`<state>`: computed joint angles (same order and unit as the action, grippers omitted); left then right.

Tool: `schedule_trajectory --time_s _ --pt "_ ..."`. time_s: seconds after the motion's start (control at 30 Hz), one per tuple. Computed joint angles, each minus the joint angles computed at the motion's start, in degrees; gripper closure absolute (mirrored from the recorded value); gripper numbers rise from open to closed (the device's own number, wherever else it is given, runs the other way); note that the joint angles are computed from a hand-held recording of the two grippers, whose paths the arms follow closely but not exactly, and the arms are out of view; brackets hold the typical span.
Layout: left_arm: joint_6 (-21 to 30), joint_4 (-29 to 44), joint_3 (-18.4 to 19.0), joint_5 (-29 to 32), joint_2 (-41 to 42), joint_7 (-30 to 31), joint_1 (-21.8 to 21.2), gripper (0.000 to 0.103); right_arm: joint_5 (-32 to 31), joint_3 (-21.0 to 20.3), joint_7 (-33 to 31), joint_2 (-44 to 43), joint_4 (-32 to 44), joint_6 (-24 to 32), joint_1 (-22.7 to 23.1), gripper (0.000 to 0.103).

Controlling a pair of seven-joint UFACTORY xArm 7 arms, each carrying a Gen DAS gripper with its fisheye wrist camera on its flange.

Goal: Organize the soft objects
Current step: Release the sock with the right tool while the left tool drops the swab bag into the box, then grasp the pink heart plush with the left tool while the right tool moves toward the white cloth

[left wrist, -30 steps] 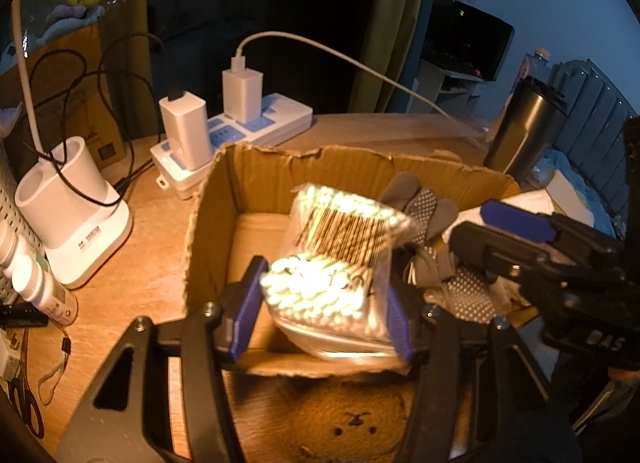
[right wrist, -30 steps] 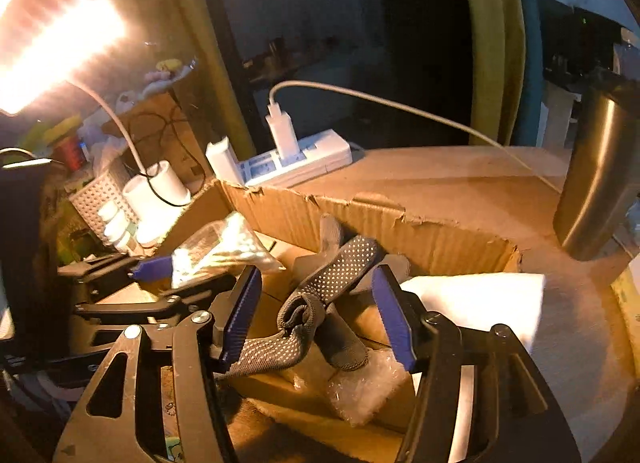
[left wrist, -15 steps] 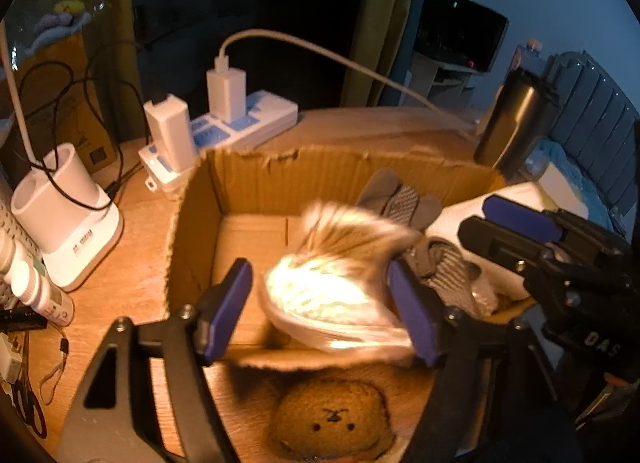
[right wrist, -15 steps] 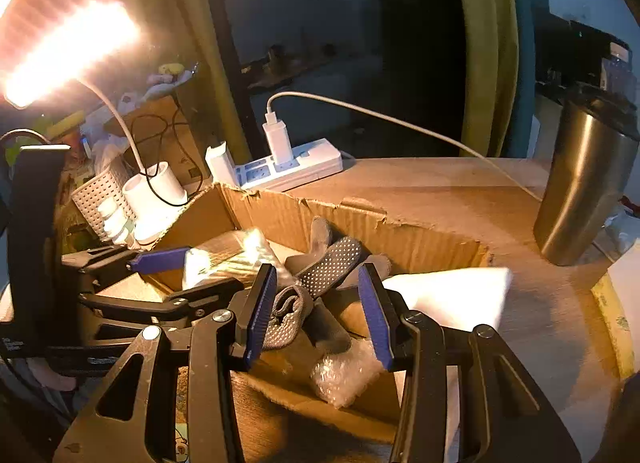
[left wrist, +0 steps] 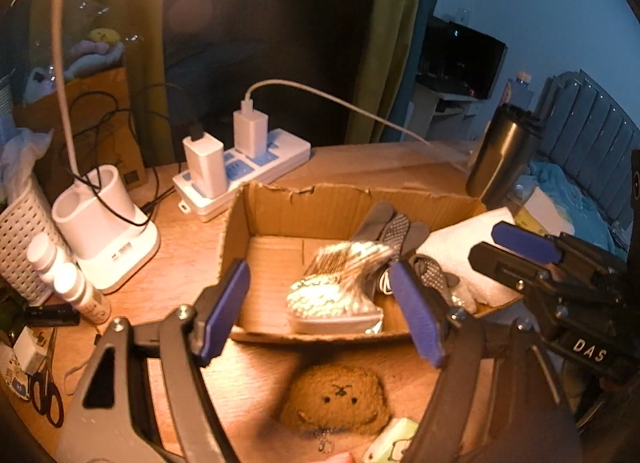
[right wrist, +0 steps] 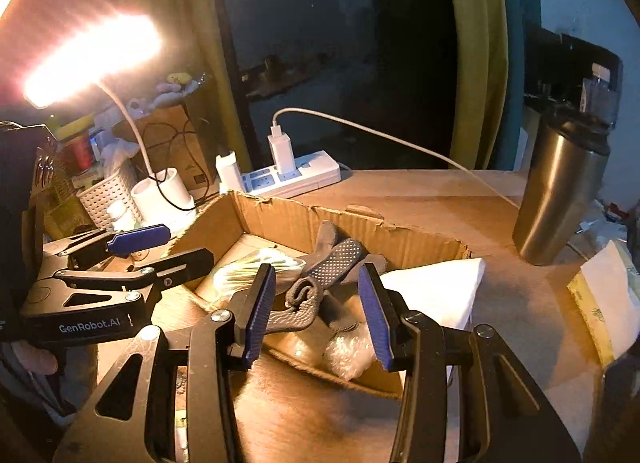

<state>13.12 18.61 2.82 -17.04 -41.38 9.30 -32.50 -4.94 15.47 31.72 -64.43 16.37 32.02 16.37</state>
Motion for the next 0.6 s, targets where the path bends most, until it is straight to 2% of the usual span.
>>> schedule_trajectory --time_s 0.2,0.6 --pt "2.15 -2.73 0.51 0.05 -7.28 0.07 0.28 0.021 -0.17 2.66 2.30 -3.67 1.10 4.09 1.08 0.050" --pt "9.27 -7.81 0.47 1.14 -23.47 -0.57 2.65 0.020 -0.94 8.28 7.38 -9.27 4.29 13.15 4.28 0.048"
